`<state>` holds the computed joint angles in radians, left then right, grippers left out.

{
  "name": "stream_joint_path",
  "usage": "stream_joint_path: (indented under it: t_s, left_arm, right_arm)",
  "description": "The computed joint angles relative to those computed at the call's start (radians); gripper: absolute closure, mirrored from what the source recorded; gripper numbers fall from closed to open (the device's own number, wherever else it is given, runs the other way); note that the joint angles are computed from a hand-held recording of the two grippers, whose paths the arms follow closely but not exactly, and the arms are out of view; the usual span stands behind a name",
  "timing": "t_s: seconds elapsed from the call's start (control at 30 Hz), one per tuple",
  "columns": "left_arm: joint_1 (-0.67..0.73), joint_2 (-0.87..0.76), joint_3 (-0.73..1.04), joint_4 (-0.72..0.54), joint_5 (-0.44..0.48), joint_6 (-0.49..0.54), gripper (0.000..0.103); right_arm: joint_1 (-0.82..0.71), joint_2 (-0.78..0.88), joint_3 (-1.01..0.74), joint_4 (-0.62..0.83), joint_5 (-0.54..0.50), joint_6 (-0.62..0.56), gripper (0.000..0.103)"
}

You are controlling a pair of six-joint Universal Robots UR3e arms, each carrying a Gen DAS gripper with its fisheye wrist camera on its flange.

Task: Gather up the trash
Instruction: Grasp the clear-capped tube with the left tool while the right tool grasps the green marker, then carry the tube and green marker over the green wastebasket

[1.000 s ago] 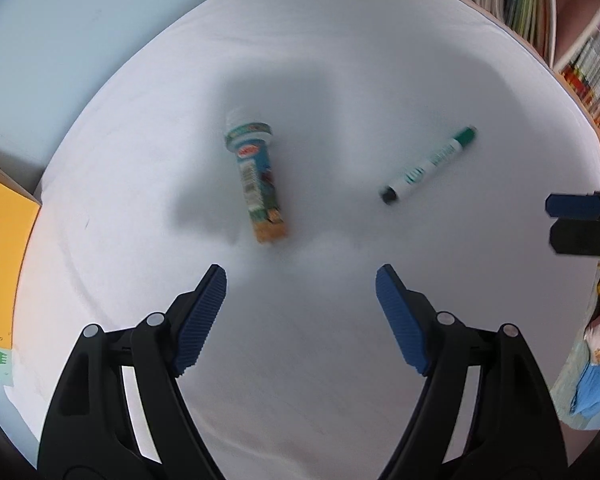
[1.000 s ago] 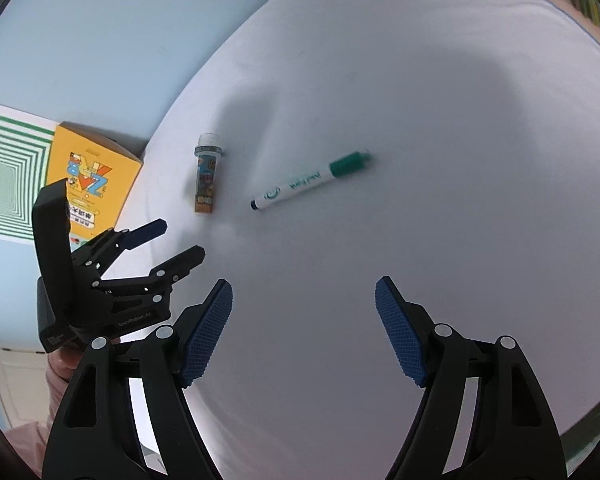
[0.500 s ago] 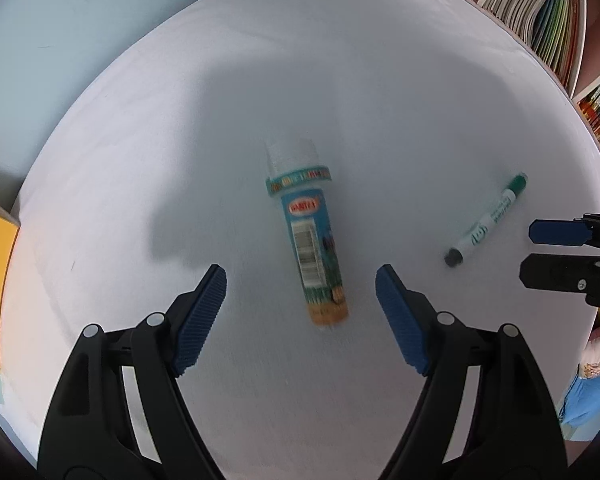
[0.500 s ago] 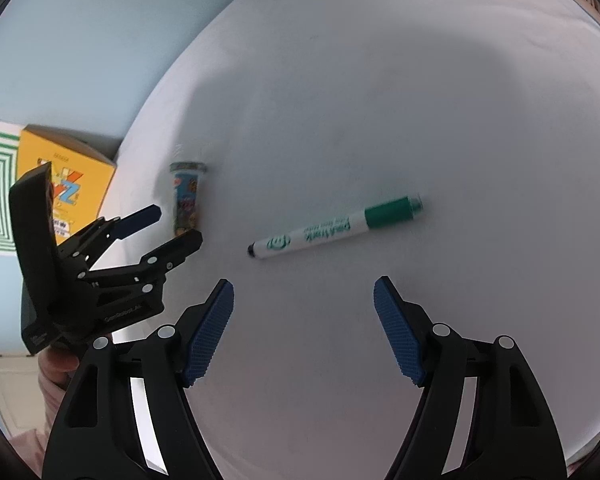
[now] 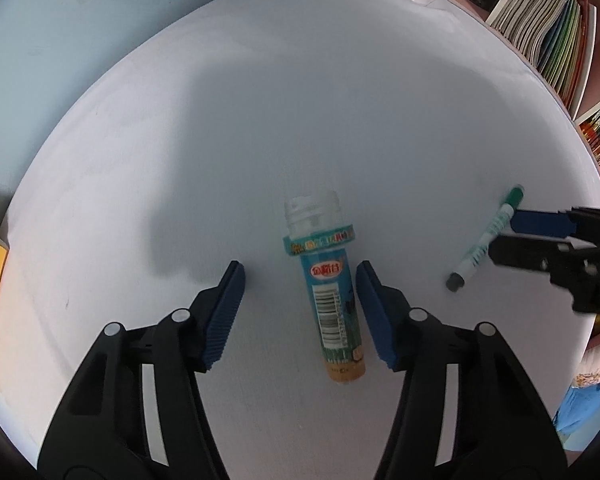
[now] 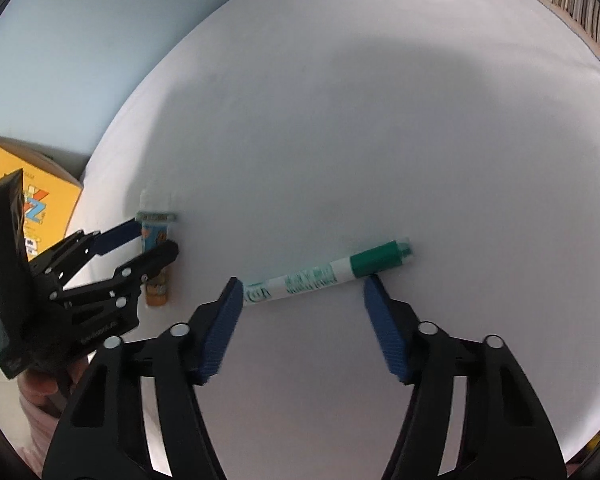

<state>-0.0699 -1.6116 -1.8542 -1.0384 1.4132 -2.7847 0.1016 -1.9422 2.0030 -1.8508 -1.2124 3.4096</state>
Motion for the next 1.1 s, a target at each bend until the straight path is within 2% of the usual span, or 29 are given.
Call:
stream_joint_path:
  t_s: [0.17, 0.3, 0.4, 0.5, 0.57, 0.7, 0.73, 0.8, 0.87, 0.9, 0.93, 0.97, 1.1]
  left_arm:
    - [-0.051, -0.034, 0.024, 0.040, 0.045, -0.027, 0.055]
    - [-0.069, -0.033, 0.020, 0.058, 0.058, -0.030, 0.070]
    - [-0.070, -0.029, 0.006, 0.075, 0.058, -0.028, 0.073]
    - [-0.072, -0.025, -0.003, 0.085, 0.055, -0.035, 0.073]
    - [-0.079, -0.027, -0.007, 0.096, 0.059, -0.038, 0.073]
    - [-0.085, -0.052, 0.003, 0.125, 0.043, -0.046, 0.073]
    - [-0.061, -0.009, -0.021, 0.088, 0.053, -0.024, 0.073]
    - [-0.055, 0.006, -0.040, 0.099, 0.047, -0.017, 0.073]
    - [-0.059, 0.015, -0.039, 0.090, 0.048, -0.020, 0.074]
    - [-0.057, 0.020, -0.039, 0.085, 0.046, -0.015, 0.075]
    - [-0.054, 0.024, -0.039, 0.078, 0.043, -0.012, 0.078]
    - [-0.051, 0.031, -0.043, 0.073, 0.039, -0.008, 0.084]
    - [-0.052, 0.045, -0.057, 0.071, 0.051, -0.007, 0.084]
  right_arm:
    - [0.029, 0.060, -0.032, -0.039, -0.042, 0.030, 0.055]
    - [0.054, 0.097, -0.059, -0.059, -0.086, 0.054, 0.059]
    - [0.060, 0.128, -0.079, -0.071, -0.096, 0.087, 0.061]
    - [0.056, 0.152, -0.095, -0.074, -0.091, 0.116, 0.059]
    - [0.047, 0.159, -0.099, -0.073, -0.077, 0.114, 0.051]
    - [0.101, 0.214, -0.153, -0.082, -0.132, 0.146, 0.051]
    - [0.112, 0.227, -0.169, -0.078, -0.144, 0.152, 0.051]
    - [0.148, 0.261, -0.210, -0.062, -0.191, 0.157, 0.054]
    - [0.177, 0.287, -0.243, -0.055, -0.239, 0.153, 0.068]
    - [0.179, 0.281, -0.236, -0.055, -0.256, 0.146, 0.083]
    - [0.180, 0.287, -0.235, -0.063, -0.254, 0.147, 0.090]
    - [0.160, 0.268, -0.215, -0.065, -0.235, 0.129, 0.090]
    - [0.115, 0.209, -0.169, -0.049, -0.202, 0.070, 0.091]
